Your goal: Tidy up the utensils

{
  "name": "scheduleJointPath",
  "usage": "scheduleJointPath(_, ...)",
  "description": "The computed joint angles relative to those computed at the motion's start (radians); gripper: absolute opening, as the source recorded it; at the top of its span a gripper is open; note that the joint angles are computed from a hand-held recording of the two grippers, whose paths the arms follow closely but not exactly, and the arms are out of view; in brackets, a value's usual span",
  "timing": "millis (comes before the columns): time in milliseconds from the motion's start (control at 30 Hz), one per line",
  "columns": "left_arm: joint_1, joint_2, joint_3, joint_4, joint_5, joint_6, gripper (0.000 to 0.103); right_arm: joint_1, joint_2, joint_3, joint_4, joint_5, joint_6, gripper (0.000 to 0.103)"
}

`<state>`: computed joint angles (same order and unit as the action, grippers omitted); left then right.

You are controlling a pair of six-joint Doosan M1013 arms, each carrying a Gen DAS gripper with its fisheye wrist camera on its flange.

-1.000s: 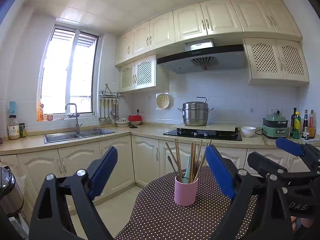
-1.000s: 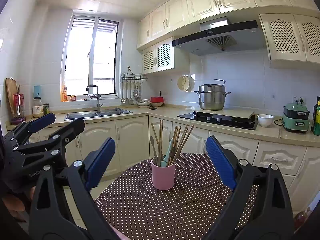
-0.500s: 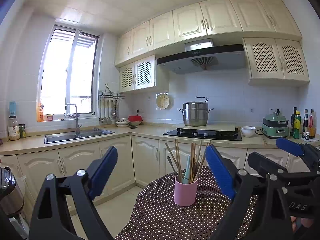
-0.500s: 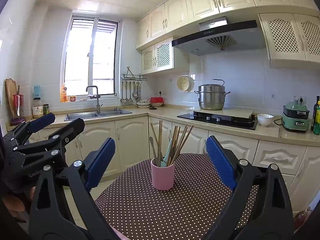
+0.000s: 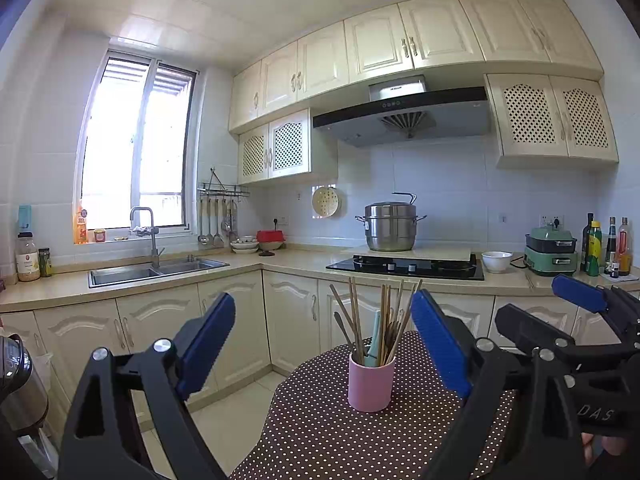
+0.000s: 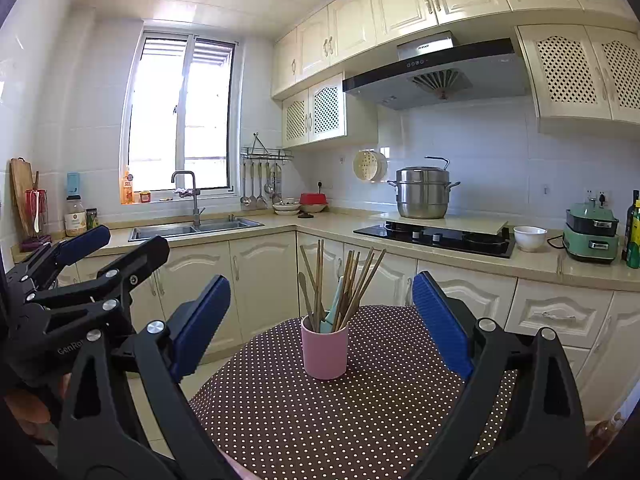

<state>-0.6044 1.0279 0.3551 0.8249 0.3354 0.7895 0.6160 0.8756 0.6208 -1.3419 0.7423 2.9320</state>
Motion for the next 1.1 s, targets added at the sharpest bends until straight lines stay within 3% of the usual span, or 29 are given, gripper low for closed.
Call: scheduleJointPath(1100, 0.004, -0.001, 0.009, -0.04, -0.008, 0.044, 0.088, 0.007, 0.004, -0.003, 0.013, 0.019, 0.007, 0.091)
